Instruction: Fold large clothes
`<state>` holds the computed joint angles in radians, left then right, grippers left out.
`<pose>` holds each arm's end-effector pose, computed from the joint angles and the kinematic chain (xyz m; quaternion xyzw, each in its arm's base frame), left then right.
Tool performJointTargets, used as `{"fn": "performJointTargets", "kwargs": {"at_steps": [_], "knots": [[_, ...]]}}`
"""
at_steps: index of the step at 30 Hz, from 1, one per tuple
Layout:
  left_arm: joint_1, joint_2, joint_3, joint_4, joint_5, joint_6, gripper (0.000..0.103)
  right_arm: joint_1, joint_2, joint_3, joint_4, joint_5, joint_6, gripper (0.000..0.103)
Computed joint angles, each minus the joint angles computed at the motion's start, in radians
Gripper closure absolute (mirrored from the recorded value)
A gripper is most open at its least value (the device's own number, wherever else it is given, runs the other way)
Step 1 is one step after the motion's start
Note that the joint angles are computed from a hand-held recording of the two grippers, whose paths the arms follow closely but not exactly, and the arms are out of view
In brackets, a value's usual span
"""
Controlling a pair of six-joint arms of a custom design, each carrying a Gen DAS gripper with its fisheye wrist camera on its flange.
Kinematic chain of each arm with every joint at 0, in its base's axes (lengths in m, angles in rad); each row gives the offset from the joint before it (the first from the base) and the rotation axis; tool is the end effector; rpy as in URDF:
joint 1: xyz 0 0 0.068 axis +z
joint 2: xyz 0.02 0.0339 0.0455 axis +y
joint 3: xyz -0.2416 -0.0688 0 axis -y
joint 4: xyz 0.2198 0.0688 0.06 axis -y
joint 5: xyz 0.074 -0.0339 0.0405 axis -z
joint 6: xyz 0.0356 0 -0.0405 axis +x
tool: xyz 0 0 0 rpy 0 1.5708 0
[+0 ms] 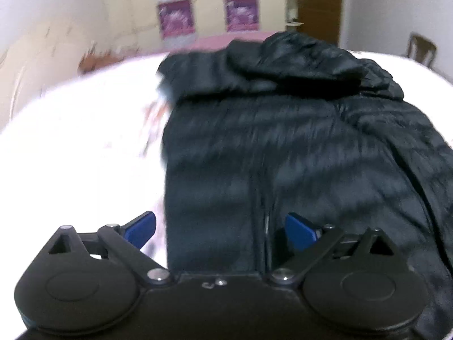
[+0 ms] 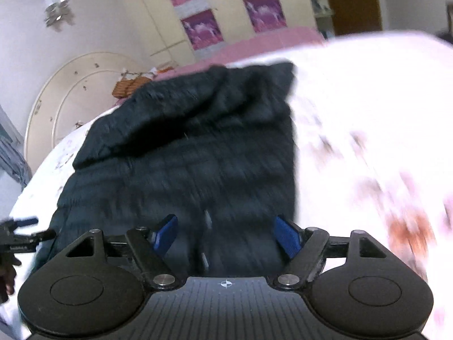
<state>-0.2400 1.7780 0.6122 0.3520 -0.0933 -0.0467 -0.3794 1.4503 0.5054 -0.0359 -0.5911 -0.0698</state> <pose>0.2792 -0.0649 0.0920 0.0724 0.9255 -0.0098 0.3715 0.2172 -0.0653 0.1243 0.0575 0.9174 0.2097 0.3332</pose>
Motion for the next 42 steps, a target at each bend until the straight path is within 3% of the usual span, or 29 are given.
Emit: {"fn": "performJointTargets", "kwargs": {"at_steps": [3,5,9,12,15,16,17,18,20,21,22,23,25,27,31,33,36,39,42], "knots": [[0.087,-0.099,-0.187,0.069,0.098,-0.054,0.011,-0.171,-0.002,-0.011,-0.161,-0.118,-0.122,0.028],[0.166,-0.165,-0.274,0.09,0.221,-0.09,0.017,-0.275,0.018,-0.006,-0.271,-0.177,-0.217,0.028],[0.301,-0.212,-0.387,0.143,0.463,-0.115,0.018,-0.436,0.111,0.019,-0.476,-0.278,-0.44,0.028],[0.375,-0.129,-0.387,0.211,0.636,-0.107,0.019,-0.481,0.222,0.08,-0.603,-0.333,-0.555,0.028],[0.42,-0.009,-0.314,0.225,0.764,-0.106,0.019,-0.464,0.343,0.156,-0.644,-0.391,-0.588,0.028],[0.435,0.03,-0.28,0.225,0.812,-0.118,0.022,-0.444,0.365,0.183,-0.655,-0.4,-0.581,0.028],[0.434,0.061,-0.267,0.248,0.848,-0.141,0.035,-0.423,0.386,0.21,-0.676,-0.405,-0.593,0.028],[0.421,0.088,-0.249,0.264,0.861,-0.158,0.044,-0.391,0.395,0.225,-0.68,-0.4,-0.602,0.028],[0.361,0.094,-0.235,0.249,0.797,-0.128,0.063,-0.337,0.356,0.229,-0.675,-0.363,-0.634,0.029],[0.341,0.092,-0.252,0.285,0.775,-0.135,0.066,-0.316,0.349,0.233,-0.688,-0.351,-0.652,0.051],[0.345,0.101,-0.268,0.325,0.786,-0.159,0.073,-0.299,0.358,0.245,-0.702,-0.333,-0.653,0.08],[0.354,0.106,-0.292,0.378,0.801,-0.186,0.079,-0.291,0.357,0.245,-0.699,-0.316,-0.649,0.089],[0.37,0.067,-0.364,0.479,0.802,-0.232,0.083,-0.334,0.342,0.253,-0.752,-0.355,-0.713,0.094],[0.393,-0.008,-0.416,0.507,0.816,-0.26,0.085,-0.411,0.342,0.304,-0.907,-0.445,-0.824,0.095],[0.374,-0.22,-0.427,0.428,0.787,-0.32,0.086,-0.431,0.264,0.398,-1.074,-0.527,-0.905,0.095],[0.352,-0.305,-0.393,0.395,0.761,-0.37,0.087,-0.412,0.236,0.466,-1.114,-0.575,-0.879,0.095],[0.335,-0.373,-0.287,0.322,0.724,-0.417,0.086,-0.37,0.196,0.558,-1.063,-0.66,-0.712,0.095],[0.31,-0.303,-0.103,0.263,0.682,-0.45,0.086,-0.288,0.168,0.613,-0.76,-0.711,-0.315,0.095],[0.291,-0.134,0.151,0.19,0.65,-0.468,0.086,-0.17,0.206,0.658,-0.308,-0.671,0.161,0.095]]}}
